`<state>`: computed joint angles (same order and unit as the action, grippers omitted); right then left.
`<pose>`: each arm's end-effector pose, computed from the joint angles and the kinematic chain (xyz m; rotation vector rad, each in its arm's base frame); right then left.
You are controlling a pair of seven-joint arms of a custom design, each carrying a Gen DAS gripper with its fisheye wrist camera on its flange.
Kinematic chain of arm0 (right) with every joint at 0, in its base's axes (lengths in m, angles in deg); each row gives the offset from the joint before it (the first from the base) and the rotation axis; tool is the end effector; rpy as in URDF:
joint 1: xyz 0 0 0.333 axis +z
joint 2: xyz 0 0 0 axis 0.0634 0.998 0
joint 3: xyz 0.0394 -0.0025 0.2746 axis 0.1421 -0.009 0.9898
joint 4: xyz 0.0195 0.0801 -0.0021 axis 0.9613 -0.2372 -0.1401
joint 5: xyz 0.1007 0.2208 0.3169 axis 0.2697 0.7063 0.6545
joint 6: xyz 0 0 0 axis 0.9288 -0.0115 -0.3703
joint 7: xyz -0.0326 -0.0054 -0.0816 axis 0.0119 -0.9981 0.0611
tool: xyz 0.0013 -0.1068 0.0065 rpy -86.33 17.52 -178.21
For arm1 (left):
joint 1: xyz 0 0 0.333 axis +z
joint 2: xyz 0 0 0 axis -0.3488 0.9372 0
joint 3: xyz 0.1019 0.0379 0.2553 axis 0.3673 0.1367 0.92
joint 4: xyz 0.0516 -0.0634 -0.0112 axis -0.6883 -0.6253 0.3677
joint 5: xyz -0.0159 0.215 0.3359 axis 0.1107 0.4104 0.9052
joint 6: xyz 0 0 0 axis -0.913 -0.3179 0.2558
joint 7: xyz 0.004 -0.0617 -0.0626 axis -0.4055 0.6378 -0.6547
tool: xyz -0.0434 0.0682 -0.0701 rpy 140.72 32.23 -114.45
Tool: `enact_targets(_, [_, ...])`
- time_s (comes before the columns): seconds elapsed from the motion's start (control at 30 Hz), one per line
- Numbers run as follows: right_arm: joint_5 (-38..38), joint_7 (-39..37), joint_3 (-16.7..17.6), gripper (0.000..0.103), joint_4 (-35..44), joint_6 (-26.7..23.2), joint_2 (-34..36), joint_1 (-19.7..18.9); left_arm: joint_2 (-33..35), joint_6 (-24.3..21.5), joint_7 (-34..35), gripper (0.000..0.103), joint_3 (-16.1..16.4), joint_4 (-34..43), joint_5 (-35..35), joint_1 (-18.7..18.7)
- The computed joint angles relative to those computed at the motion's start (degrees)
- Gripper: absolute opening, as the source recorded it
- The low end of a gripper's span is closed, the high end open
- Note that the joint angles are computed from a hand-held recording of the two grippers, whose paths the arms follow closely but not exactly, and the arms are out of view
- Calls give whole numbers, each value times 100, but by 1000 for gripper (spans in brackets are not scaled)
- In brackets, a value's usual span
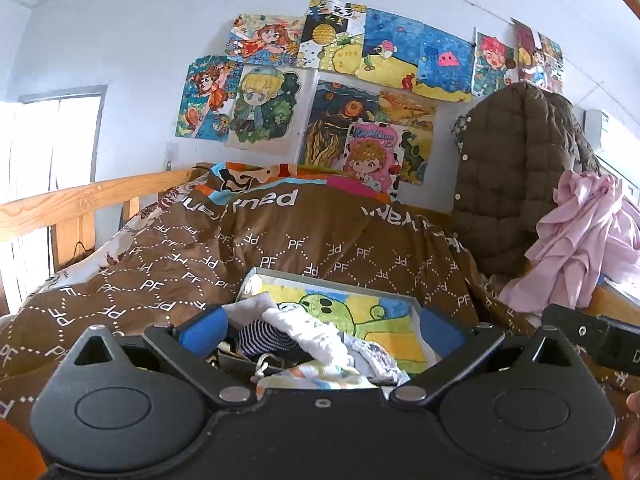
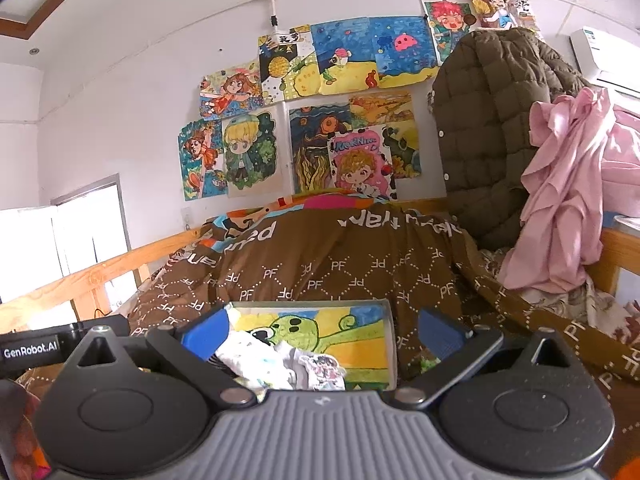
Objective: Organize soft objects
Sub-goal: 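Lift both open tools up away from the tray, then move the left tool toward the orange strap while the right tool approaches the grey face mask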
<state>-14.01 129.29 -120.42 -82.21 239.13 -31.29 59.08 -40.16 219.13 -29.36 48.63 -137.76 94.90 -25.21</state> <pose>0.5096 0.0722 0.6107 -1.4117 1.1602 -0.7874 0.4635 -0.2770 0.6147 -1.5713 1.2132 -1.1275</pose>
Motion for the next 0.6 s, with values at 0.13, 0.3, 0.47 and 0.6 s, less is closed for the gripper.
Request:
enact_targets(0.13, [-8, 52, 407, 103, -357, 19, -242, -492, -247, -77, 164, 102, -42, -275, -101, -45])
enact_targets(0.3, [3, 72, 833, 103, -648, -94, -442, -1016, -450, -39, 431, 102, -83, -501, -438, -64])
enact_targets(0.47, [166, 30, 1153, 103, -870, -303, -631, -1397, -665, -47, 913, 102, -148, -763, -856, -70])
enact_targets(0.6, [398, -89, 1336, 103, -918, -567, -701, -1595, -907, -4, 1383, 102, -112, -1065, -1397, -104])
